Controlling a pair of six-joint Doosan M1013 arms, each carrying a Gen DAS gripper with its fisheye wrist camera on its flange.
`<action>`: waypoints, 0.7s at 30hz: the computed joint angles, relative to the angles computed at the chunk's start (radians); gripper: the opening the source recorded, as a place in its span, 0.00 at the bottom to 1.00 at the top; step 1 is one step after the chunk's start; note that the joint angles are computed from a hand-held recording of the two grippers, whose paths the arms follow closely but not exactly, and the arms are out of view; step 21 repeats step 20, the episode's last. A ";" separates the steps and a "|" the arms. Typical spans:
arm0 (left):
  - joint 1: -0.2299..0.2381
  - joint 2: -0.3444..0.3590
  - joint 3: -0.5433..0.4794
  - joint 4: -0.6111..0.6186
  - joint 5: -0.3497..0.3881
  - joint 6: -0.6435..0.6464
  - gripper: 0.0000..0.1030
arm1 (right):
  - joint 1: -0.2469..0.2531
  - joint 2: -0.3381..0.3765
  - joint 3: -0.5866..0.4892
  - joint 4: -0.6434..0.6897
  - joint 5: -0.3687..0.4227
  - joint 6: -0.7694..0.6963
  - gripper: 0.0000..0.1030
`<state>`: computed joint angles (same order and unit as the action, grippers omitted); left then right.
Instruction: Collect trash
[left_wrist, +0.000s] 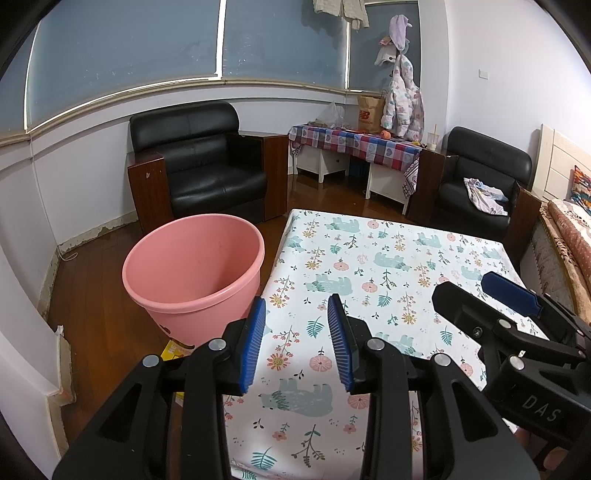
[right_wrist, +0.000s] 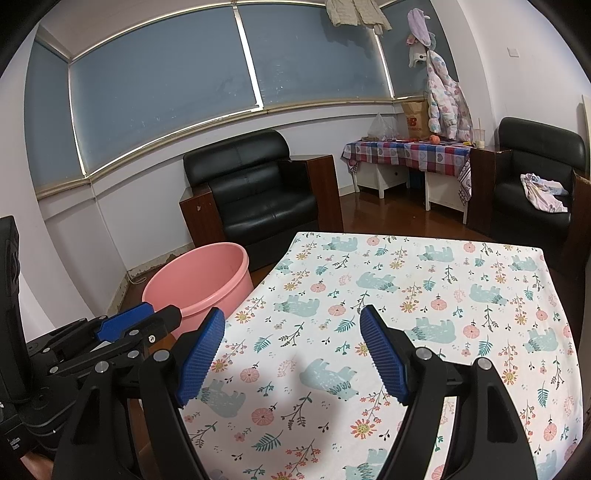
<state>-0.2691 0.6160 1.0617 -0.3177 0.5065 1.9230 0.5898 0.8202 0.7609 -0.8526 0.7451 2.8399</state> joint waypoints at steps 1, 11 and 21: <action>0.002 -0.001 0.002 -0.005 0.000 0.006 0.34 | 0.000 0.001 -0.001 0.001 0.000 -0.001 0.72; 0.002 0.000 0.001 0.006 -0.005 0.000 0.34 | 0.000 0.000 -0.001 0.004 0.001 -0.001 0.72; 0.003 0.010 -0.017 0.035 0.017 -0.025 0.34 | -0.002 0.008 -0.010 0.019 -0.001 -0.008 0.72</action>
